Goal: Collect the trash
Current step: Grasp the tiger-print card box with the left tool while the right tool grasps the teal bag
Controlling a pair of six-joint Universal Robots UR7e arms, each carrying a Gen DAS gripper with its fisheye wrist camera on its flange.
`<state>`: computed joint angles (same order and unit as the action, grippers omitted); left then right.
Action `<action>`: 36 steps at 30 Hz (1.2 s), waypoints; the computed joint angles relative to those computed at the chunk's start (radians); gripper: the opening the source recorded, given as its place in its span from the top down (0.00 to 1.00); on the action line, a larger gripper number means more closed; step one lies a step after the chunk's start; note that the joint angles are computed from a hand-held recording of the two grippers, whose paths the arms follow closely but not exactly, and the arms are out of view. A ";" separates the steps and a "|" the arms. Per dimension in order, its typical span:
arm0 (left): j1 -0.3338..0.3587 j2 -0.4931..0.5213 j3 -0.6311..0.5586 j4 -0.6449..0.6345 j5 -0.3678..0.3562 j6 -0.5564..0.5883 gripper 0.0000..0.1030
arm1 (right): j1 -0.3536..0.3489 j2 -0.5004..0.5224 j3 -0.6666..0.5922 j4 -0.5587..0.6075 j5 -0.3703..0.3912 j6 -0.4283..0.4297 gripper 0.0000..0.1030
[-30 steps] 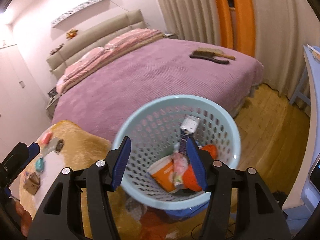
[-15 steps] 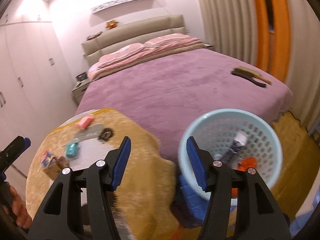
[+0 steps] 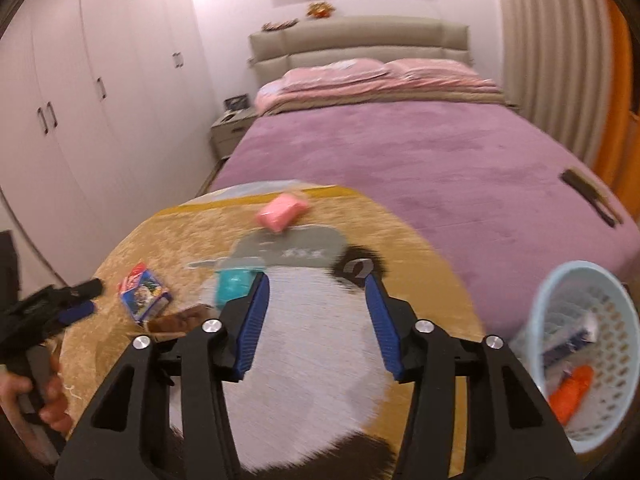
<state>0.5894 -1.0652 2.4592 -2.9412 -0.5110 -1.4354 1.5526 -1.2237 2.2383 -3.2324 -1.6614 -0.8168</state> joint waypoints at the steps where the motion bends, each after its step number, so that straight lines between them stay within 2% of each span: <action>1: 0.026 0.013 -0.007 -0.048 -0.021 0.029 0.17 | 0.010 0.027 -0.010 0.001 -0.011 0.007 0.58; 4: 0.074 0.054 -0.012 -0.188 -0.061 0.122 0.17 | 0.017 0.078 -0.029 0.012 -0.024 0.010 0.58; 5: 0.093 0.065 -0.030 -0.199 -0.067 0.149 0.17 | 0.019 0.095 -0.035 0.015 -0.031 0.009 0.58; 10: 0.145 0.102 -0.120 -0.155 -0.052 0.246 0.14 | 0.016 0.143 -0.063 0.071 -0.040 0.014 0.58; 13: 0.173 0.140 -0.164 -0.208 -0.064 0.382 0.13 | 0.024 0.172 -0.082 0.088 -0.054 0.018 0.58; 14: 0.174 0.151 -0.181 -0.183 -0.048 0.402 0.13 | 0.027 0.180 -0.087 0.089 -0.059 0.020 0.58; 16: 0.163 0.170 -0.202 -0.123 -0.019 0.414 0.13 | 0.035 0.197 -0.099 0.093 -0.067 0.022 0.58; 21: 0.162 0.201 -0.228 -0.083 0.028 0.450 0.12 | 0.027 0.217 -0.111 0.120 -0.036 0.015 0.58; 24: 0.155 0.211 -0.252 0.032 0.061 0.424 0.12 | 0.029 0.222 -0.112 0.128 -0.024 0.010 0.58; 26: 0.152 0.207 -0.268 0.124 0.077 0.381 0.17 | 0.036 0.230 -0.113 0.121 -0.033 0.002 0.55; 28: 0.148 0.201 -0.273 0.184 0.094 0.348 0.29 | 0.041 0.237 -0.118 0.121 -0.042 0.003 0.53; 30: 0.145 0.193 -0.256 0.160 0.096 0.359 0.31 | 0.044 0.241 -0.122 0.132 -0.047 0.010 0.50; 36: 0.138 0.186 -0.192 -0.042 0.085 0.416 0.36 | 0.062 0.268 -0.137 0.125 -0.059 0.019 0.48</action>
